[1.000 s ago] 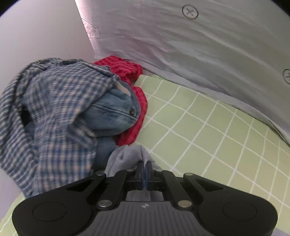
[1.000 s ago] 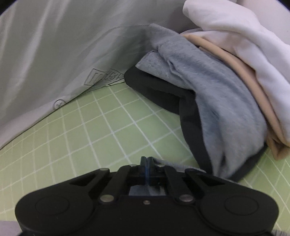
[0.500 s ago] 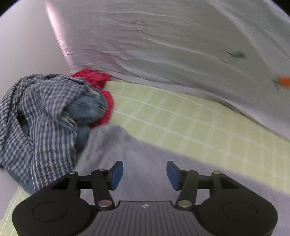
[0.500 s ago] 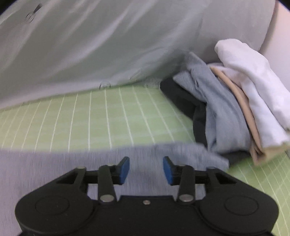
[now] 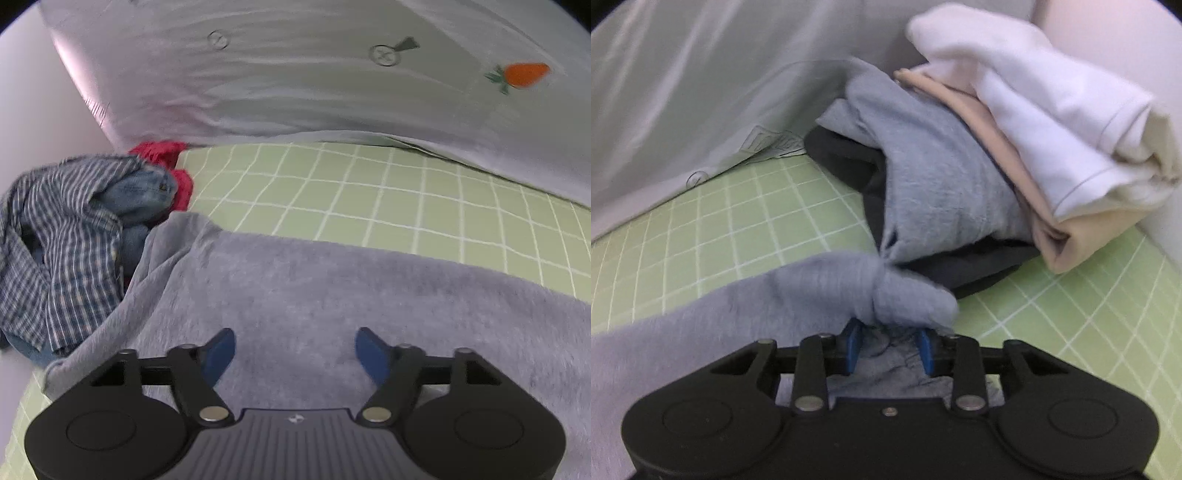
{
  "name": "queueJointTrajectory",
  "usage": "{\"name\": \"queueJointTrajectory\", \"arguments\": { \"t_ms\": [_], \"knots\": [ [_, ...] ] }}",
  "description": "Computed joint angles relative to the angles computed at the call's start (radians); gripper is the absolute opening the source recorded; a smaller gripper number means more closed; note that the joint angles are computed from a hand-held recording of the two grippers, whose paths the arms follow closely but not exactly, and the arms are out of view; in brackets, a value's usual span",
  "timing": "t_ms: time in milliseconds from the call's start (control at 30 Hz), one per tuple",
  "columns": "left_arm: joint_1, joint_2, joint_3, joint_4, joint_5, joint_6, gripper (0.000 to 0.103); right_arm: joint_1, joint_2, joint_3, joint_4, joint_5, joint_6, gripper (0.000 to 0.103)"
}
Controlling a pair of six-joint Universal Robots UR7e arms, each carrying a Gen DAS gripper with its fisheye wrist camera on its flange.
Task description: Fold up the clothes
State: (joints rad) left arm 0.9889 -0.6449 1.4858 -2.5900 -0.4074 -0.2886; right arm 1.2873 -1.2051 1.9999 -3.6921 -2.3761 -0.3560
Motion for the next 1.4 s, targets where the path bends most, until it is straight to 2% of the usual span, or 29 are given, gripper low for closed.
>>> {"name": "queueJointTrajectory", "arguments": {
  "t_ms": [100, 200, 267, 333, 367, 533, 700, 800, 967, 1000, 1033, 1200, 1267, 1300, 1367, 1400],
  "knots": [
    [0.005, -0.034, 0.0, 0.095, -0.01, -0.105, 0.076, -0.01, -0.004, -0.012, 0.022, 0.02, 0.01, 0.043],
    [-0.013, -0.077, 0.048, 0.074, -0.009, -0.121, 0.076, -0.001, -0.013, -0.004, 0.052, 0.018, 0.006, 0.055],
    [-0.036, -0.123, 0.103, 0.062, -0.017, -0.133, 0.076, 0.015, -0.021, 0.015, 0.04, 0.003, -0.007, 0.075],
    [-0.063, -0.175, 0.169, 0.07, -0.039, -0.163, 0.077, 0.036, -0.036, 0.053, -0.006, -0.011, -0.022, 0.086],
    [-0.079, -0.205, 0.211, 0.082, -0.056, -0.19, 0.079, 0.043, -0.051, 0.082, -0.031, -0.006, -0.021, 0.088],
    [-0.16, -0.338, 0.407, 0.147, -0.161, -0.298, 0.082, 0.072, -0.18, 0.285, -0.072, 0.01, 0.032, 0.094],
    [-0.234, -0.41, 0.544, 0.244, -0.278, -0.406, 0.082, 0.063, -0.285, 0.484, -0.131, -0.001, 0.003, 0.094],
    [-0.282, -0.424, 0.594, 0.291, -0.307, -0.435, 0.082, 0.033, -0.344, 0.578, -0.162, 0.004, -0.01, 0.095],
    [-0.344, -0.449, 0.652, 0.336, -0.308, -0.517, 0.082, -0.073, -0.457, 0.679, -0.174, 0.084, -0.009, 0.095],
    [-0.354, -0.454, 0.66, 0.351, -0.307, -0.538, 0.082, -0.101, -0.487, 0.694, -0.168, 0.108, 0.002, 0.095],
    [-0.361, -0.459, 0.666, 0.366, -0.308, -0.56, 0.082, -0.148, -0.543, 0.713, -0.135, 0.166, 0.026, 0.094],
    [-0.383, -0.477, 0.686, 0.44, -0.338, -0.681, 0.082, -0.411, -0.845, 0.767, 0.095, 0.523, 0.165, 0.085],
    [-0.391, -0.481, 0.692, 0.454, -0.349, -0.714, 0.082, -0.528, -0.955, 0.777, 0.187, 0.688, 0.254, 0.078],
    [-0.394, -0.482, 0.694, 0.459, -0.354, -0.727, 0.082, -0.573, -0.99, 0.775, 0.225, 0.746, 0.315, 0.075],
    [-0.4, -0.479, 0.694, 0.468, -0.364, -0.75, 0.082, -0.666, -1.056, 0.77, 0.3, 0.865, 0.436, 0.056],
    [-0.402, -0.476, 0.694, 0.469, -0.368, -0.758, 0.082, -0.714, -1.088, 0.766, 0.336, 0.926, 0.496, 0.056]
  ]
}}
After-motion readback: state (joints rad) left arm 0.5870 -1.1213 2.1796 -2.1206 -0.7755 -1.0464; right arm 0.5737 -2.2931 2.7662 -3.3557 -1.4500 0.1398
